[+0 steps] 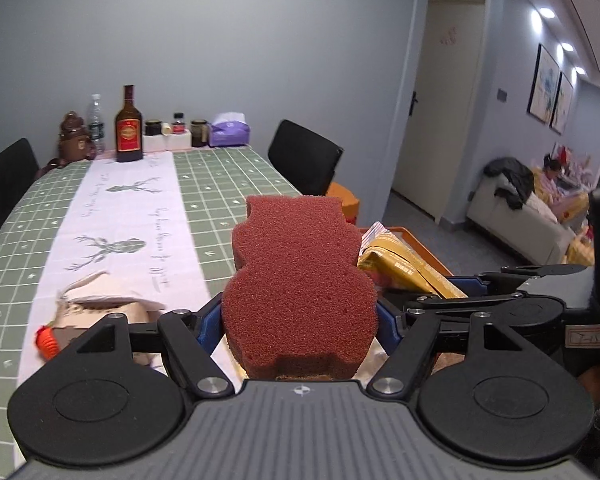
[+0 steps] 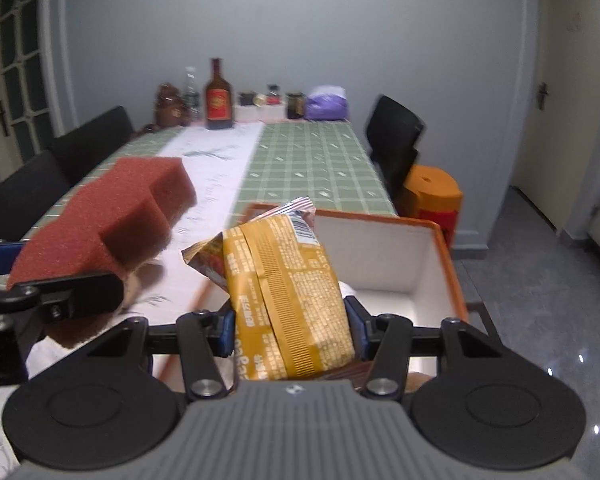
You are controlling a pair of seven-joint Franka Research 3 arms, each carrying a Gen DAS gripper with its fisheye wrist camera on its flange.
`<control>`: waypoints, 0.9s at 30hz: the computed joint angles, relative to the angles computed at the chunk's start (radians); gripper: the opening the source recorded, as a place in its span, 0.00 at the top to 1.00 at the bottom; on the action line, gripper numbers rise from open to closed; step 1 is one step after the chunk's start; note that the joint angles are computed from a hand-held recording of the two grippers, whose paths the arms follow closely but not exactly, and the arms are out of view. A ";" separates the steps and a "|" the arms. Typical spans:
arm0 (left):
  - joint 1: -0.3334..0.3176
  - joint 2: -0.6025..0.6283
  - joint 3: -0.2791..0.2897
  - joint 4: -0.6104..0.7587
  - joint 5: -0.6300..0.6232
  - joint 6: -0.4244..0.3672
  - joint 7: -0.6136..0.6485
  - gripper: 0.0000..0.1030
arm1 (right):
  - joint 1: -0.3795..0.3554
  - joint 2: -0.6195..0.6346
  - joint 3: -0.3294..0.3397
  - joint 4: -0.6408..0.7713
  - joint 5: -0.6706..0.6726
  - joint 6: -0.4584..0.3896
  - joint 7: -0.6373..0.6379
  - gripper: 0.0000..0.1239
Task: Organize soft objects
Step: 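Carry the snack bag and red sponge into the orange box and release both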
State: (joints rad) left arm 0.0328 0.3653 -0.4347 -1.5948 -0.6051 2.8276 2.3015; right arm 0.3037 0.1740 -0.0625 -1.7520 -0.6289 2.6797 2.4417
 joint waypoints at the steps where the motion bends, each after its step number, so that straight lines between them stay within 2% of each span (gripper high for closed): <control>1: -0.029 0.018 0.022 0.026 0.043 -0.021 -0.039 0.19 | -0.008 0.005 -0.003 0.005 0.015 -0.019 -0.010 0.58; 6: -0.142 0.110 0.098 0.152 0.260 -0.116 -0.240 0.20 | -0.041 0.041 -0.011 0.038 0.101 -0.079 -0.083 0.58; 12: -0.177 0.203 0.110 0.289 0.398 -0.238 -0.353 0.20 | -0.092 0.071 0.002 0.042 0.310 -0.059 -0.249 0.58; 18: -0.189 0.281 0.100 0.411 0.431 -0.344 -0.393 0.19 | -0.116 0.120 0.008 0.099 0.465 -0.106 -0.400 0.58; 22: -0.183 0.339 0.088 0.507 0.406 -0.438 -0.418 0.19 | -0.098 0.136 -0.015 0.126 0.460 -0.128 -0.418 0.61; 27: -0.173 0.349 0.076 0.513 0.381 -0.438 -0.377 0.18 | -0.104 0.137 -0.010 0.122 0.487 -0.114 -0.480 0.64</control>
